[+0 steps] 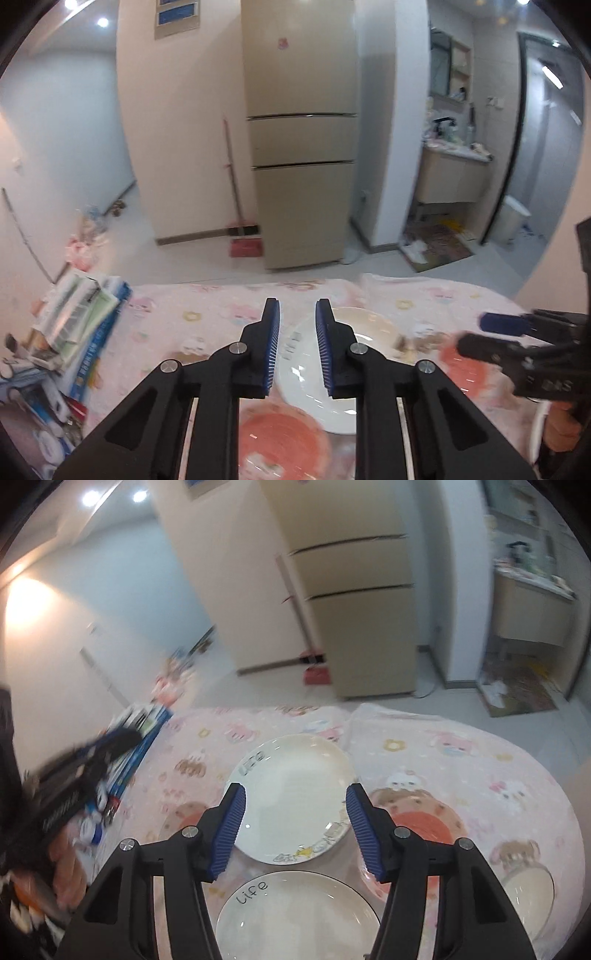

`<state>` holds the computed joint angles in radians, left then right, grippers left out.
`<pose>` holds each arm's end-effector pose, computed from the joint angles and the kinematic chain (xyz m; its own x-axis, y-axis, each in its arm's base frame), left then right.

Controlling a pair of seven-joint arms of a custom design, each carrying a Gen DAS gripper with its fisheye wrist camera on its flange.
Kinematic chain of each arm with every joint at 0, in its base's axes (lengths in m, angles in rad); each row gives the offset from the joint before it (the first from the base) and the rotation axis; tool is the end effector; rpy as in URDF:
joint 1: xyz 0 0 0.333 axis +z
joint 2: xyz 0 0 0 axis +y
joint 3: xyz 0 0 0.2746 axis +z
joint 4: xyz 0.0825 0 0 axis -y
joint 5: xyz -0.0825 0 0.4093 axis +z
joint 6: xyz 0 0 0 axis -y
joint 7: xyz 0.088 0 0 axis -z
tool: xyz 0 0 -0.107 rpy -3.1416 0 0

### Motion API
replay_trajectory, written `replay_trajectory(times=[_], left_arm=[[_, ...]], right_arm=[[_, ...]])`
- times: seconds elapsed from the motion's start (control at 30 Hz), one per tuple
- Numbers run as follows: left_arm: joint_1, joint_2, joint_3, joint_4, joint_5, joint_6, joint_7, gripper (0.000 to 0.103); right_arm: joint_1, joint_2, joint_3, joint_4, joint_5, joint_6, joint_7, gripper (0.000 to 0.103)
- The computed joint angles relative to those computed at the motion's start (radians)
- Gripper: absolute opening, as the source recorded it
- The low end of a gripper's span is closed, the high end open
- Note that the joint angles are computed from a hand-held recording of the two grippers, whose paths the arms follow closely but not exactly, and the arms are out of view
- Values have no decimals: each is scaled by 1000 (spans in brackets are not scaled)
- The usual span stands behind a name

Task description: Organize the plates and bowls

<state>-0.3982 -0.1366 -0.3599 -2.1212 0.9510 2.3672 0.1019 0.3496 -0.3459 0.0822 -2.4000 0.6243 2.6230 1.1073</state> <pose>0.4226 -0.3928 0.4607 0.1235 -0.9922 -0.0146 -0.6321 -0.0673 -0.7720 0.4731 0.2040 0.4553 0.4881 -0.8330 -0.2605 -0.7662 -0.2661 -0.5850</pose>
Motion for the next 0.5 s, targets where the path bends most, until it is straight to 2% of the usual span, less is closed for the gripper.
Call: replay_trajectory(times=[0.03, 0.1, 0.17, 0.23, 0.3, 0.37, 0.43, 0.5], left_arm=[[-8, 11, 38, -3, -47, 38, 33, 19], [27, 24, 68, -32, -167, 174, 114, 19], [42, 65, 95, -34, -294, 243, 228, 19], [56, 106, 99, -20, -357, 245, 294, 19], [70, 143, 106, -19, -460, 277, 383, 19], [87, 173, 107, -31, -600, 339, 486, 19], [96, 195, 102, -30, -652, 351, 516, 19], [102, 215, 98, -20, -674, 343, 544, 19]], right_arm=[[-6, 33, 3, 27, -15, -10, 9, 60], [-17, 105, 11, 83, -52, -19, 31, 60], [-26, 184, 6, 143, -75, -50, 41, 60], [-43, 262, 7, 199, -125, -70, 105, 57], [-52, 328, 5, 249, -178, -99, 170, 47], [-57, 383, -4, 286, -158, -129, 161, 43], [-64, 418, -7, 305, -107, -139, 135, 42], [-63, 445, -7, 320, -110, -136, 142, 39]])
